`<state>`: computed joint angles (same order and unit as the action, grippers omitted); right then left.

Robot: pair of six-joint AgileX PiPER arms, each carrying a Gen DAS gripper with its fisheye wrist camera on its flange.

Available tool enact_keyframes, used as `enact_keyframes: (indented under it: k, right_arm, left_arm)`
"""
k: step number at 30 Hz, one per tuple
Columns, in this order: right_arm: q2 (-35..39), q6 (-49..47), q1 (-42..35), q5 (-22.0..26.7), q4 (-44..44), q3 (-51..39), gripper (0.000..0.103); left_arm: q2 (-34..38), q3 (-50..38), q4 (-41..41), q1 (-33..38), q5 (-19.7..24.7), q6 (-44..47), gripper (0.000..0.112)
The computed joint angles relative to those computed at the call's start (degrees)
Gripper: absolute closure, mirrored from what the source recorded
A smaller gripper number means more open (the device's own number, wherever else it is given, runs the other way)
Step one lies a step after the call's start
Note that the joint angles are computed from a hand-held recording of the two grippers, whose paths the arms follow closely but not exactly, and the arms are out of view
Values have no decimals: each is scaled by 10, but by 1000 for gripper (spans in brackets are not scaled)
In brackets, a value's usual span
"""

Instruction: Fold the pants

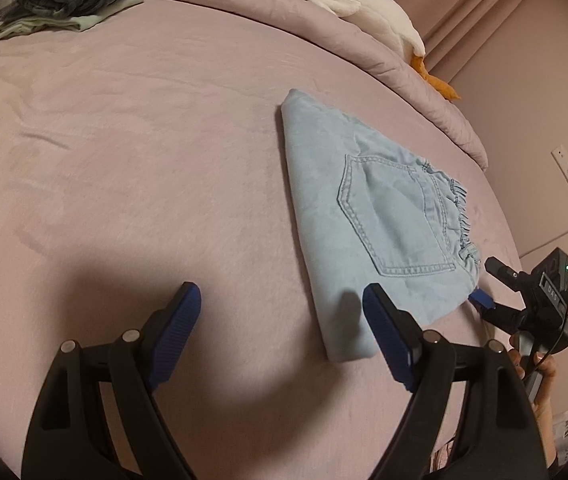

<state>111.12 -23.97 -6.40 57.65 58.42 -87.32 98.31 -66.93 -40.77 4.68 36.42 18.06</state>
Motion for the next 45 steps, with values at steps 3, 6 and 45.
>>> enact_keyframes:
  k: [3, 6, 45]
  right_arm:
    - [12, 3, 6, 3, -9, -22, 24]
    - [30, 8, 14, 12, -18, -52, 24]
    - [147, 14, 82, 45, -108, -266, 24]
  left_arm:
    - [12, -16, 9, -8, -1, -3, 29]
    - [25, -31, 12, -14, -1, -4, 29]
    - [168, -236, 49, -75, 44, -36, 28]
